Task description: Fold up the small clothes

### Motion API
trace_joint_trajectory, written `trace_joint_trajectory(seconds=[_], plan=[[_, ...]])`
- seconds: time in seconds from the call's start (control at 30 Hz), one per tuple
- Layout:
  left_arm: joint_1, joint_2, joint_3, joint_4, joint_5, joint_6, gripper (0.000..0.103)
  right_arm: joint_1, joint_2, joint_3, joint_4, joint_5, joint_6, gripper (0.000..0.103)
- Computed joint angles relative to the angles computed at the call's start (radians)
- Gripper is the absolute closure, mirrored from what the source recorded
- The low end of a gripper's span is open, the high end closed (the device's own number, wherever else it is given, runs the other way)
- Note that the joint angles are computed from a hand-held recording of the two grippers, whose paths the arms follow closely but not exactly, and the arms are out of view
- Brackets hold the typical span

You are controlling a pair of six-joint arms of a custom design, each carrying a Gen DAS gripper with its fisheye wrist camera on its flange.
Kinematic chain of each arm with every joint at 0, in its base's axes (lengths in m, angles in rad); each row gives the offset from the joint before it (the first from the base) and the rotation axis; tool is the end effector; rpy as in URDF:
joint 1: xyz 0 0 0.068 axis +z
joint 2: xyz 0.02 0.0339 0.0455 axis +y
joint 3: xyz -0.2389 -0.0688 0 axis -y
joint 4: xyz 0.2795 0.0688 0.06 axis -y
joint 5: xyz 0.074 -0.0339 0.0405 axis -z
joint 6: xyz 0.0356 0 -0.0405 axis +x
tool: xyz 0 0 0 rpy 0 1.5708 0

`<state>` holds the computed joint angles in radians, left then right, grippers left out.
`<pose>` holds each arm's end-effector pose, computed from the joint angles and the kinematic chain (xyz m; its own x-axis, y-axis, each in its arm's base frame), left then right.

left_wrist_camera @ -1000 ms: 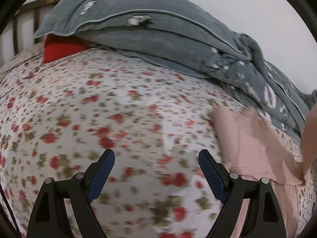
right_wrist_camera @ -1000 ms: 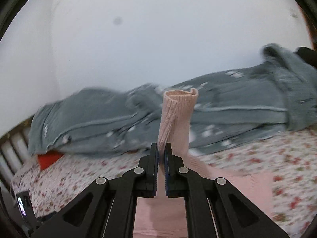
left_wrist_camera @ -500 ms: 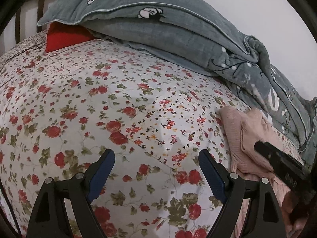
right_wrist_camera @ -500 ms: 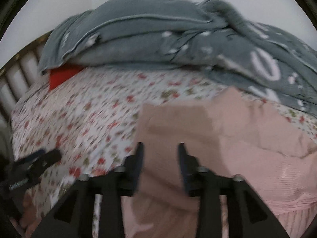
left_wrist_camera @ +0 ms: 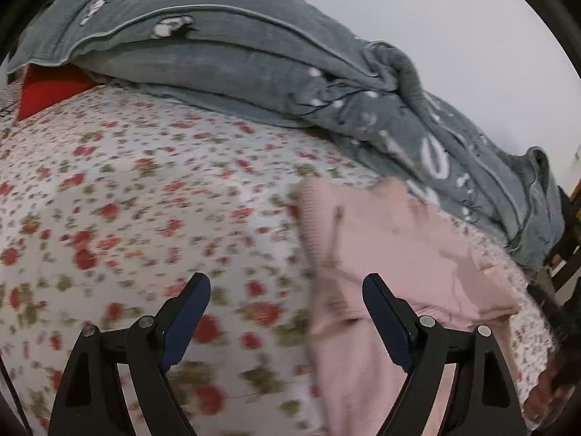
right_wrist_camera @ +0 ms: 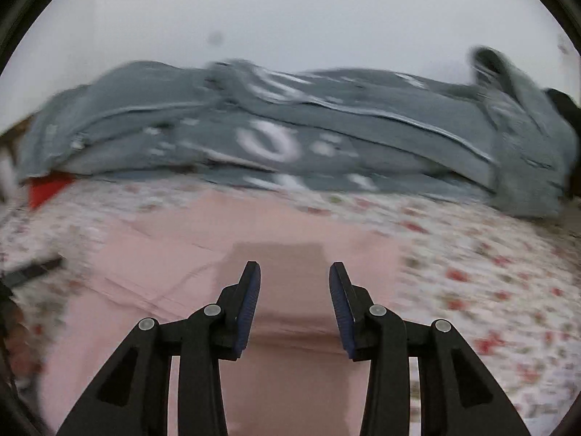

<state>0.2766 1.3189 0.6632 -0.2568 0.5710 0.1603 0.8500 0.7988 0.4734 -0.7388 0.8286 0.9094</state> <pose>0.2767 0.0585 0.1398 -0.7371 -0.0696 -0.6722 0.2086 0.9226 -0.3244 0.1418 0.1216 0.1664 -0.5689 0.1605 -0.8066 0.2885 0.9574 -0.0129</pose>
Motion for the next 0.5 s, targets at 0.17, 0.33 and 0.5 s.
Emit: trace_joint_trajectory(seconds=[0.17,0.33,0.5], plan=[[-0.079,-0.065,-0.035,0.049,-0.037,-0.081,0.018,-0.108,-0.314,-0.198,-0.125,-0.149,-0.022,0.064],[-0.104,-0.084,-0.05,0.111,-0.072,-0.132,0.017,-0.19,-0.167,-0.168,-0.03,-0.213,-0.107,0.064],[-0.114,0.001,-0.013,0.101,-0.07,-0.116,0.023,-0.319,-0.181,-0.222,0.089,-0.239,-0.167,0.087]])
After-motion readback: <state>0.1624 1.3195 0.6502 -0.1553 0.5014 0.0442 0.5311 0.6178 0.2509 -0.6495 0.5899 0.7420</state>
